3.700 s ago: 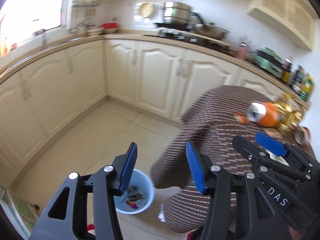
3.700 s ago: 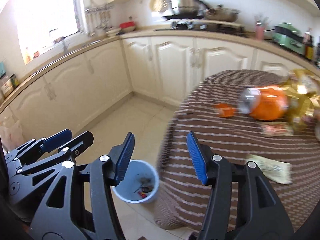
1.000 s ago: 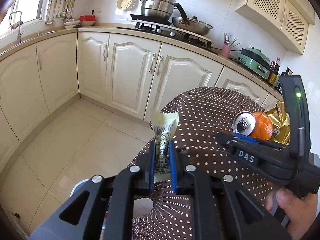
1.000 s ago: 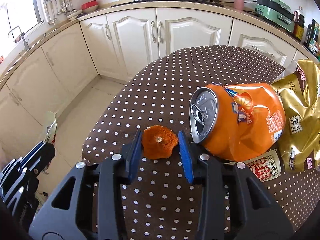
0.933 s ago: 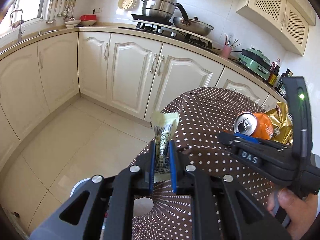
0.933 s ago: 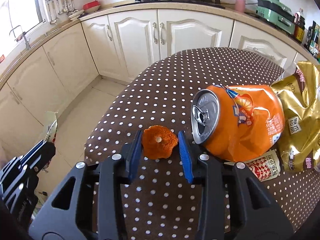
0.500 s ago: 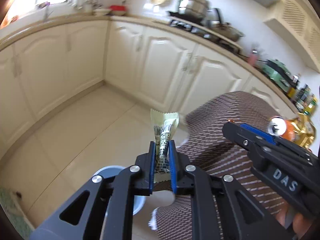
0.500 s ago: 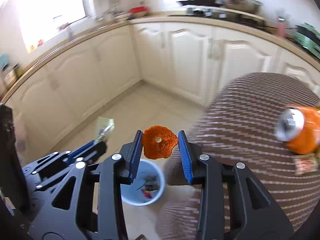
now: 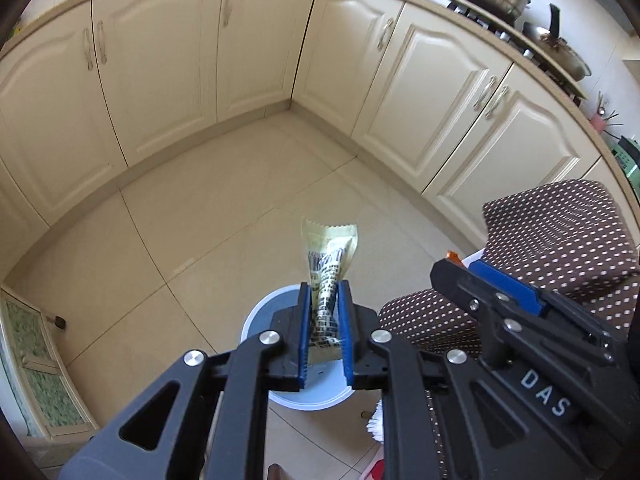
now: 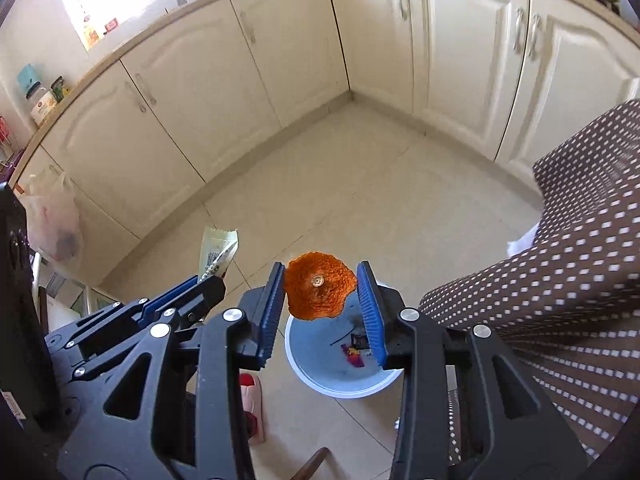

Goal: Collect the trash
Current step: 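Carry both items to the blue bin while the right gripper drops the peel, then open the left gripper to drop the cream wrapper into the bin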

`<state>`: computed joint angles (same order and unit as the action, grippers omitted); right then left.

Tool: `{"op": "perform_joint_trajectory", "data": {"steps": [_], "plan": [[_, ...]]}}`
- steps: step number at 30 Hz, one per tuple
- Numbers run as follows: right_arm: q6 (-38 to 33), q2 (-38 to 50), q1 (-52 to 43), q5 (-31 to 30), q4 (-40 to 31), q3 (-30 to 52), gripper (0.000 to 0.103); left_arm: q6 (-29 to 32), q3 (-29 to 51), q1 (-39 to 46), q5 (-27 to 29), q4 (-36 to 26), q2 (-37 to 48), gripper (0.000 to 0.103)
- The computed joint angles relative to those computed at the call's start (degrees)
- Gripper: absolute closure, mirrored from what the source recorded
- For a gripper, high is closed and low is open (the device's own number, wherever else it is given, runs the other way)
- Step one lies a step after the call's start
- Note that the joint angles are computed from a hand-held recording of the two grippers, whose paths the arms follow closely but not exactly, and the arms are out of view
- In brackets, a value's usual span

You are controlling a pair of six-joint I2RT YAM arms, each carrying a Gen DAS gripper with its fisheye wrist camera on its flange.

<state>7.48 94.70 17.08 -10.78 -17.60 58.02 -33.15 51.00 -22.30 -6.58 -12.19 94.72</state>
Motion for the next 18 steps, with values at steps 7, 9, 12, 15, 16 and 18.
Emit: {"op": "perform_joint_trajectory", "data": {"steps": [7, 9, 12, 15, 16, 18], "plan": [[0.9, 5.7, -0.6, -0.9, 1.6, 2.2, 0.057, 0.6, 2.0, 1.4, 1.9, 1.5, 5.7, 0.09], [1.0, 6.2, -0.7, -1.0, 1.8, 2.1, 0.057, 0.5, 3.0, 1.0, 2.0, 1.1, 6.9, 0.09], [1.0, 6.2, -0.9, -0.2, 2.6, 1.3, 0.057, 0.8, 3.5, 1.0, 2.1, 1.1, 8.1, 0.09], [0.9, 5.8, -1.5, 0.4, 2.9, 0.8, 0.056, 0.5, 5.4, 0.2, 1.8, 0.3, 9.7, 0.09], [1.0, 5.6, -1.6, 0.6, 3.0, 0.6, 0.056, 0.5, 5.8, 0.1, 1.9, 0.1, 10.2, 0.09], [1.0, 5.1, -1.8, 1.3, 3.3, 0.1, 0.055, 0.7, 7.2, -0.3, 1.9, -0.4, 11.3, 0.09]]}}
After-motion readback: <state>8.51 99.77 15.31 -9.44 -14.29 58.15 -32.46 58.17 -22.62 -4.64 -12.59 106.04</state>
